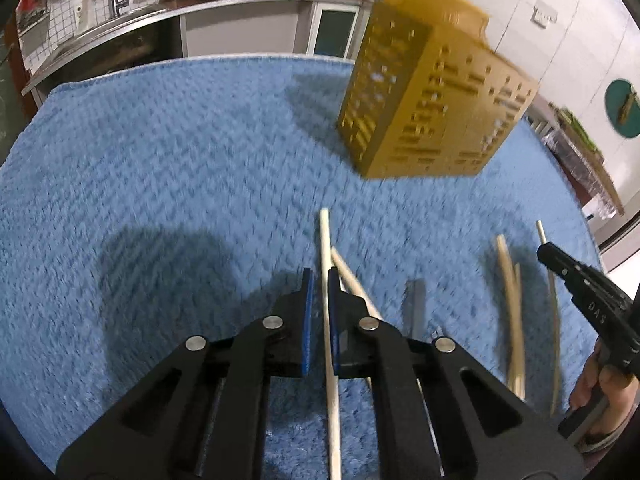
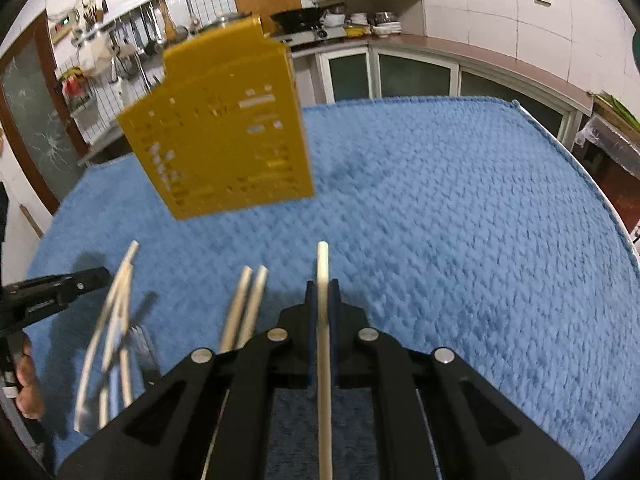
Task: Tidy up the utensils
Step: 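Lift the held chopstick with the left tool while the right tool lifts its chopstick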
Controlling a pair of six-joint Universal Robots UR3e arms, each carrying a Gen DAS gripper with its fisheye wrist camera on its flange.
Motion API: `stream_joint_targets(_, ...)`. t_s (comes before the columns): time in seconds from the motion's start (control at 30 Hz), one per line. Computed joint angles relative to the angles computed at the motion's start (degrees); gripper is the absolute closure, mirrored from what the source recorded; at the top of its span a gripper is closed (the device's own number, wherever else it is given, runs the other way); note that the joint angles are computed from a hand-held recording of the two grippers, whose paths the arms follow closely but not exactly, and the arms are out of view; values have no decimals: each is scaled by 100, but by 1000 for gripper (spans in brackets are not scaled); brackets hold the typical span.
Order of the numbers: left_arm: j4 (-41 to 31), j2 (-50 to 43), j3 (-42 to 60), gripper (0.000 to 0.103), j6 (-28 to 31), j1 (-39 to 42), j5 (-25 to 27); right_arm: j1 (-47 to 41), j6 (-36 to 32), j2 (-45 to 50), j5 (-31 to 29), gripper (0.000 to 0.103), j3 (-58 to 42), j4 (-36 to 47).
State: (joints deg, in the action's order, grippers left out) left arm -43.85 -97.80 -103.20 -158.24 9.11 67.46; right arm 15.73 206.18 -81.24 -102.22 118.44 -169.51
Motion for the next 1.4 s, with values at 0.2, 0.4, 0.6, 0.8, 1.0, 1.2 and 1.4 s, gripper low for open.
stream_joint_targets(0.2, 391, -197, -109, 81, 33, -180, 204, -57, 18, 138, -105, 97, -97, 179)
stream_joint_targets(0.4, 336, -322, 72, 84, 37, -239, 258, -115, 18, 250, -4, 97, -178, 333)
stream_joint_targets(0.6, 100, -606, 488, 92, -69, -268, 254, -165, -44, 290, 85, 97, -355, 644)
stream_joint_targets(0.8, -131, -645, 621, 98, -33, -205, 155, -314, -180, 239, 333, 96, -578, 1144)
stream_joint_targets(1.0, -479, -925, 1097, 98, -127, -316, 264, -354, -398, 347, 419, 96, -1173, 2037)
stream_joint_targets(1.2, -411, -900, 1067, 98, -188, -325, 288, -497, -680, 366, 639, 97, -1614, 2772)
stream_joint_targets(1.4, -276, -444, 662, 98, -200, -42, -2, -721, -587, -98, 934, 97, -915, 1862)
